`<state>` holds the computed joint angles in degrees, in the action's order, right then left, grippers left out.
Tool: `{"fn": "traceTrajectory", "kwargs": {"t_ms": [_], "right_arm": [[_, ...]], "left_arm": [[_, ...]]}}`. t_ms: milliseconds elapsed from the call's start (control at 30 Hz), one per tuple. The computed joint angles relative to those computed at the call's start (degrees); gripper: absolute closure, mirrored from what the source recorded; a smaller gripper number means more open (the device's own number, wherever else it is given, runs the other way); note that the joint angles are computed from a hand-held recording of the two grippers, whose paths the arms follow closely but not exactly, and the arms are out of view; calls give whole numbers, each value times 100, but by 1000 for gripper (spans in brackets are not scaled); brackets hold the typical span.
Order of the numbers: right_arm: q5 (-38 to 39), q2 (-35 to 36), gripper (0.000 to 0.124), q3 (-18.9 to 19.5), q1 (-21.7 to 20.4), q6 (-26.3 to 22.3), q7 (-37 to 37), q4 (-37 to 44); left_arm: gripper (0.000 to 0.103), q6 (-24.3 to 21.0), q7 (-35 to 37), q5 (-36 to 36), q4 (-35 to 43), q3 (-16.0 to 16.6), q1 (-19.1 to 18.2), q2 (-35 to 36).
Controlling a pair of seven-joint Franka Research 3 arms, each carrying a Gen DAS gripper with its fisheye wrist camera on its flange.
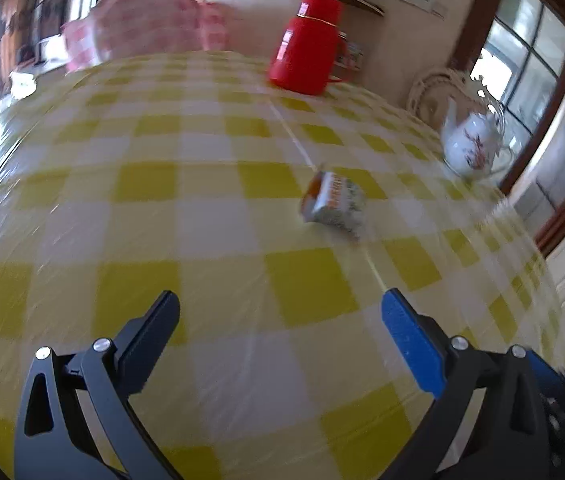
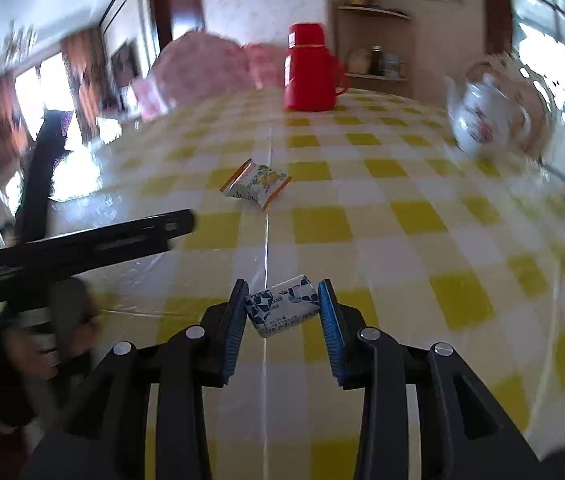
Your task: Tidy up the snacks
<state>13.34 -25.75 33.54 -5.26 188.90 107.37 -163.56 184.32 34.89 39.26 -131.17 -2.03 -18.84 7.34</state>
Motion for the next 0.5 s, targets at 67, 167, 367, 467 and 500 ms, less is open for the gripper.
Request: {"fn": "traceTrajectory", "kwargs": {"t_ms": [67, 167, 367, 467, 500], "right_arm": [[70, 22, 89, -397, 357, 84, 19, -82], [167, 87, 88, -647, 545, 175, -66, -108], [300, 168, 88, -571, 494, 119, -171, -34], [326, 229, 88, -523, 475, 120, -226, -8], [346, 241, 88, -471, 430, 112, -228, -4]], "left_arm": [[2, -258, 83, 12, 386, -141, 7, 257], [2, -681, 1161, -882, 1054, -970, 514, 768], [6, -1492, 2097, -1486, 2357, -1201, 471, 1658], [58, -1734, 2165, -1219, 2546, -874, 94, 1715], [63, -1592, 2453, -1410, 2437, -1025, 206, 1669]]}}
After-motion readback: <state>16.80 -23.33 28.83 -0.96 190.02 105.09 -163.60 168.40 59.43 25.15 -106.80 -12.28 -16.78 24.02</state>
